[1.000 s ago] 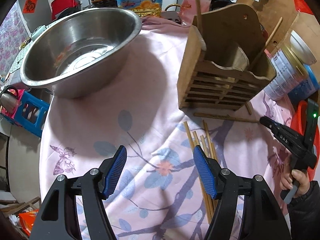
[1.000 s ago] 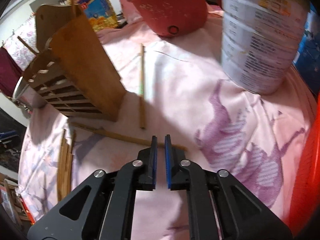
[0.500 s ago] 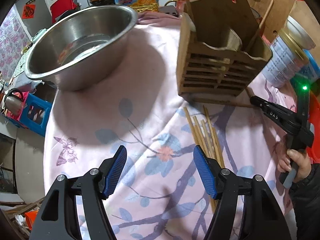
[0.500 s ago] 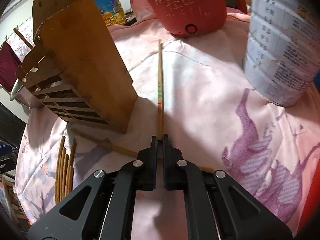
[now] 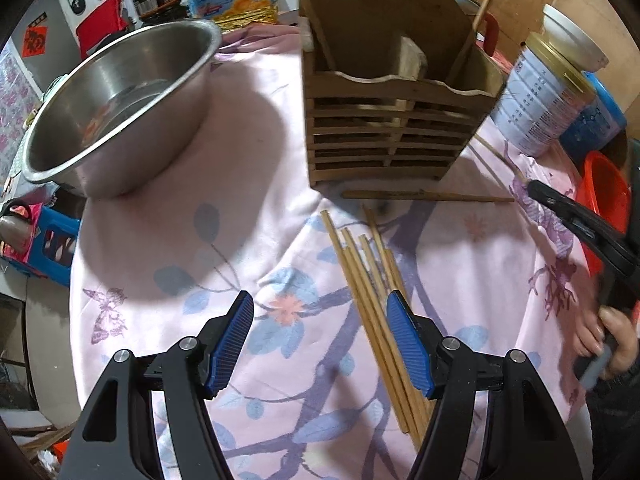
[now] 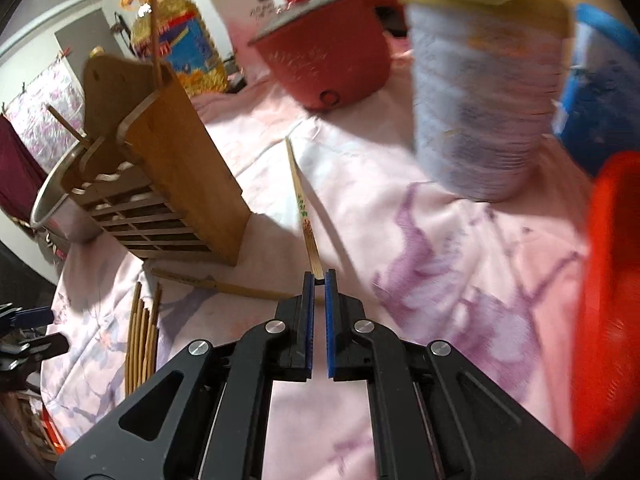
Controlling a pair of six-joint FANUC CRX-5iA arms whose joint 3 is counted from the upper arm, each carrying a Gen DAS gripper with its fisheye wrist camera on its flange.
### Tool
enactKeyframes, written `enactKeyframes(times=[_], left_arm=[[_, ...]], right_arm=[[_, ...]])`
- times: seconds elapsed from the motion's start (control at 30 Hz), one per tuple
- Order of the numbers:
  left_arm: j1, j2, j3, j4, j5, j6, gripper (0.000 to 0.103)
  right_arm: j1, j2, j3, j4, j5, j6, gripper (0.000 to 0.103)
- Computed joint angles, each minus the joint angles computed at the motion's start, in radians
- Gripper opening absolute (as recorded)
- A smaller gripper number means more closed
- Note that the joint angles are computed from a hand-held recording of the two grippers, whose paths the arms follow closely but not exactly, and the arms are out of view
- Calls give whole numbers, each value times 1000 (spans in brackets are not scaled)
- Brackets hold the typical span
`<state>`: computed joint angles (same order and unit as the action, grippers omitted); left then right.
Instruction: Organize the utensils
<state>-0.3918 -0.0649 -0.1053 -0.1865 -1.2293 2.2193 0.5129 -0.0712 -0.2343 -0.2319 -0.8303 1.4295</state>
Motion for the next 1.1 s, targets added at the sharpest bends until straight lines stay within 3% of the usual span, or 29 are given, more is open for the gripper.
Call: enactKeyframes(times=[0.27,0.5,0.57,0.63,0.8,1.1], left_arm=[[-54,99,86,8,60,-117,68],[-116,283,262,-20,131,-303,68],[-128,341,315,-39,134,-352,68],[-122,372,333,-23,136,-386,67],[-89,357,287,38,150,-408,67],[-93,336,277,9,99,-367,67]], right_arm=[[-10,-248,-132,187,-4,-164,1],[-38,-358,-159,275,-83,-260,1],[-56,-363,-157,247,-131,-247,6],[-122,-352,-129,110,-199,-166,9],[-92,-321,-170,17,-235,-68,27],[-40,-221,-221,13,-141,7,27]])
